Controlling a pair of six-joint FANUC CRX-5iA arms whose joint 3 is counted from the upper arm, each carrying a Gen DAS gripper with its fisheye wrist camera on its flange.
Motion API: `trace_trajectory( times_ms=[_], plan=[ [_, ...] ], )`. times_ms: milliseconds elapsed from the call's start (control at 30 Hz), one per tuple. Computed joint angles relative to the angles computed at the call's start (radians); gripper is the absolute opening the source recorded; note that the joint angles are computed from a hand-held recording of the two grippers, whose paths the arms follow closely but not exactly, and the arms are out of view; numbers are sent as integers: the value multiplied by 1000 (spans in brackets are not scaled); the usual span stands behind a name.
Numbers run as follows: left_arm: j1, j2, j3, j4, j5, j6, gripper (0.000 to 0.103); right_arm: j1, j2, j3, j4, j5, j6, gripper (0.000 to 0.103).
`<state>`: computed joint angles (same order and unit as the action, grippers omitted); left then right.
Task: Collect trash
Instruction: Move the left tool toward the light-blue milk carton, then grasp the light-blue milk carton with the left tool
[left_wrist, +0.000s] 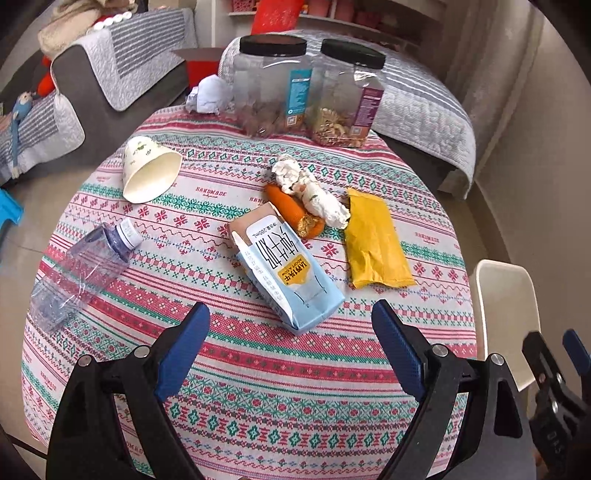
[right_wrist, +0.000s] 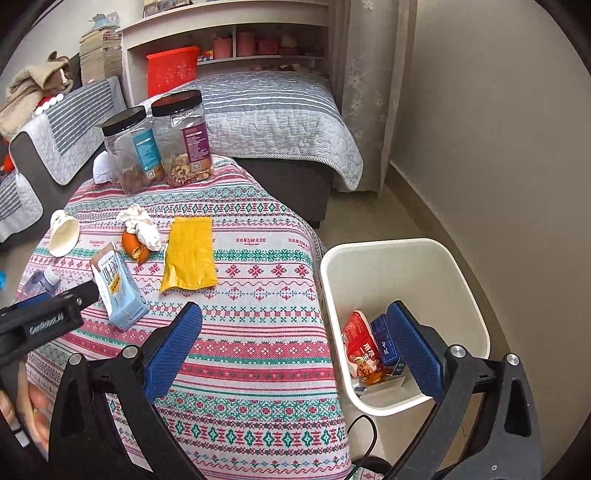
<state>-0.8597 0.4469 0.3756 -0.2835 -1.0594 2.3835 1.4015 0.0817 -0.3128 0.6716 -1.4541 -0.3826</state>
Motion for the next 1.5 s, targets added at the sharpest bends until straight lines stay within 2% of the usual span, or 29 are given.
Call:
trace_trajectory(
  times_ms=[333,433,467,533,633,733,833,1100,1233,1367,1400,1467,1500],
  plan=[
    [48,162,114,54,-42,69,87,-37,-22,-22,-35,28,10,96],
    [74,174,91,116,-9,48,86,-47,-13,-18,-45,37,28,96],
    [78,171,77,131,8,34,84,-51,-9,-15,-48,39,35,96],
    [78,165,65,137,16,6,64,-61,1,-9,-55,49,44,96],
    [67,135,41,130,9,-40,59,-81,12,-3,-63,77,45,96],
    [36,92,27,71,-25,-63,56,-109,26,6,-75,129,45,96],
    [24,44,-10,66,-23,-89,56,-147,72,35,-84,175,81,96],
    [23,-96,-128,46,8,-120,56,-241,197,126,-96,301,170,96],
    [37,-134,-166,36,29,-124,56,-279,269,187,-117,310,231,96],
    [59,-174,-211,46,55,-121,56,-303,302,204,-130,346,233,96],
    [61,-180,-216,47,58,-122,56,-305,305,203,-123,354,227,94],
    [66,-187,-224,51,67,-126,56,-310,306,200,-121,376,240,79],
    [66,-188,-225,50,70,-127,56,-315,305,199,-126,395,254,68]
  ],
)
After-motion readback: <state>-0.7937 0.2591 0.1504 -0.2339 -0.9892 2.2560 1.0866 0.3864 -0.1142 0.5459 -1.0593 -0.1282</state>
